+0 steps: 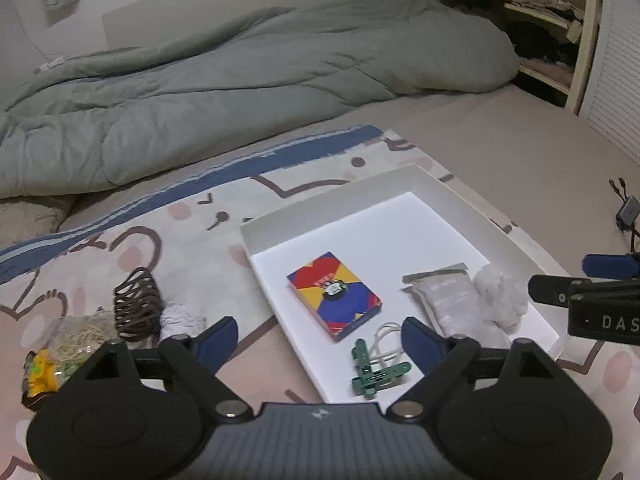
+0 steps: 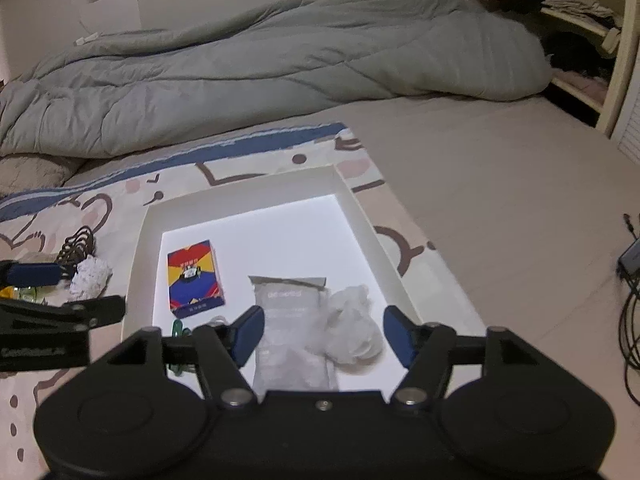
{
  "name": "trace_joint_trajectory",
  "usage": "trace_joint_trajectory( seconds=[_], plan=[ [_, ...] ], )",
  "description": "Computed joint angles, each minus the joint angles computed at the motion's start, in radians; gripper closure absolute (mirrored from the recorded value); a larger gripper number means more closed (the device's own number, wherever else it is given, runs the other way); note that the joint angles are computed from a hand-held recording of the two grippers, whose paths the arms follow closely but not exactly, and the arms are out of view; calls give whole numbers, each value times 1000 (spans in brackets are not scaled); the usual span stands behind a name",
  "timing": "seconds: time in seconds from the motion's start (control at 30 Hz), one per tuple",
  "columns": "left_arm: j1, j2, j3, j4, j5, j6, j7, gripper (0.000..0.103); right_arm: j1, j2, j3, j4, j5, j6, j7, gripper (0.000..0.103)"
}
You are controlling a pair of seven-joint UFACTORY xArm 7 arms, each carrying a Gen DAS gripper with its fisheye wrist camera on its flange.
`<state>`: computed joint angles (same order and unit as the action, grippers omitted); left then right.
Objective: Organize objects
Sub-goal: 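Raise both open tools up out of the tray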
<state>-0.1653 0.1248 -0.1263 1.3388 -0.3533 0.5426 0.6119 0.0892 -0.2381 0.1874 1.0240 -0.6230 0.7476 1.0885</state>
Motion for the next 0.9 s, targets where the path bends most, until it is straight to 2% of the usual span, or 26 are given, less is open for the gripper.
trace_joint_trajectory(
  seconds=[0.17, 0.23, 0.37, 0.9],
  plan=[
    [15, -33, 11, -24, -21, -9, 15, 5, 7, -10, 30, 16, -47, 47, 39, 18],
    [20, -46, 16, -34, -31, -12, 22, 4, 14, -13, 41, 24, -68, 74, 46, 17],
    [27, -67, 27, -49, -53, -14, 34, 1, 27, -24, 52, 31, -91, 105, 73, 10],
    [50, -103, 60, -75, -81, -23, 59, 0, 63, -33, 80, 59, -132, 193, 124, 3]
  ],
)
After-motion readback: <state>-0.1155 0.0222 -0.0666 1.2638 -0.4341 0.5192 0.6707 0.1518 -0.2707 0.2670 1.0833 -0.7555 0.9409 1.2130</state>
